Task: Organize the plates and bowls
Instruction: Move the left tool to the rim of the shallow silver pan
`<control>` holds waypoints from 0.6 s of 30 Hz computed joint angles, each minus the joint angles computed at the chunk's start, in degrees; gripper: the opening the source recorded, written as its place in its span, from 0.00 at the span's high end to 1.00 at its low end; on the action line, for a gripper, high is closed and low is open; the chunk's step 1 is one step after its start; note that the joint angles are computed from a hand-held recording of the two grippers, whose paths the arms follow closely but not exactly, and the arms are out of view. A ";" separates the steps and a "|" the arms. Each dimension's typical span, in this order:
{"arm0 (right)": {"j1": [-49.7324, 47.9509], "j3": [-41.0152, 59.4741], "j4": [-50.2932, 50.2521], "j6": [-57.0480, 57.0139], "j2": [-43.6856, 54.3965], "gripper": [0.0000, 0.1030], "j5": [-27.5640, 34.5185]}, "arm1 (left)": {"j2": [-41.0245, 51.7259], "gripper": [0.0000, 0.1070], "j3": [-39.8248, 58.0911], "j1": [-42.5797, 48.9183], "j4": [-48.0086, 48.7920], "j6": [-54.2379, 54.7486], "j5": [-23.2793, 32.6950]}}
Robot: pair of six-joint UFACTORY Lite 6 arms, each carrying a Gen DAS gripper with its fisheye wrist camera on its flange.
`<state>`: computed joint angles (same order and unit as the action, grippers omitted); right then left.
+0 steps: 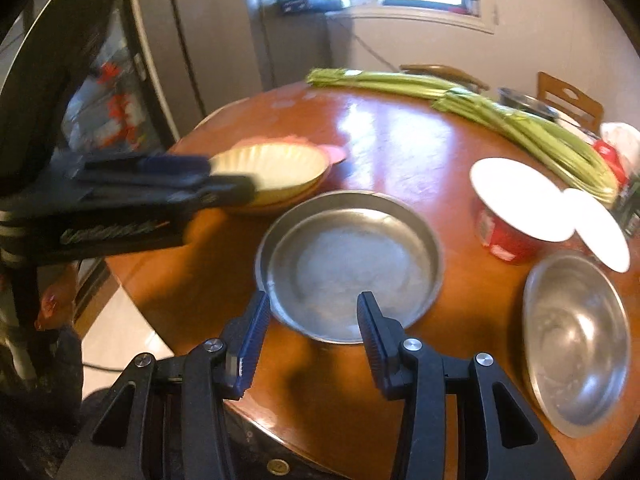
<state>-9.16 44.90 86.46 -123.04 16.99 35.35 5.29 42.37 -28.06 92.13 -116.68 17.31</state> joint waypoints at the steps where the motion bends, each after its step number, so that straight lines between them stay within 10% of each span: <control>1: -0.85 0.25 0.12 0.22 -0.08 0.55 0.35 | -0.54 0.50 -0.69 -0.08 0.77 -0.74 -0.28; 18: -1.45 2.05 6.83 0.20 3.29 0.54 -4.20 | 4.03 0.50 -4.14 -1.03 31.23 -34.38 -3.94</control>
<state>-10.61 46.95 93.29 -122.84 20.28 31.14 9.32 38.22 -29.08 123.36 -151.07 13.37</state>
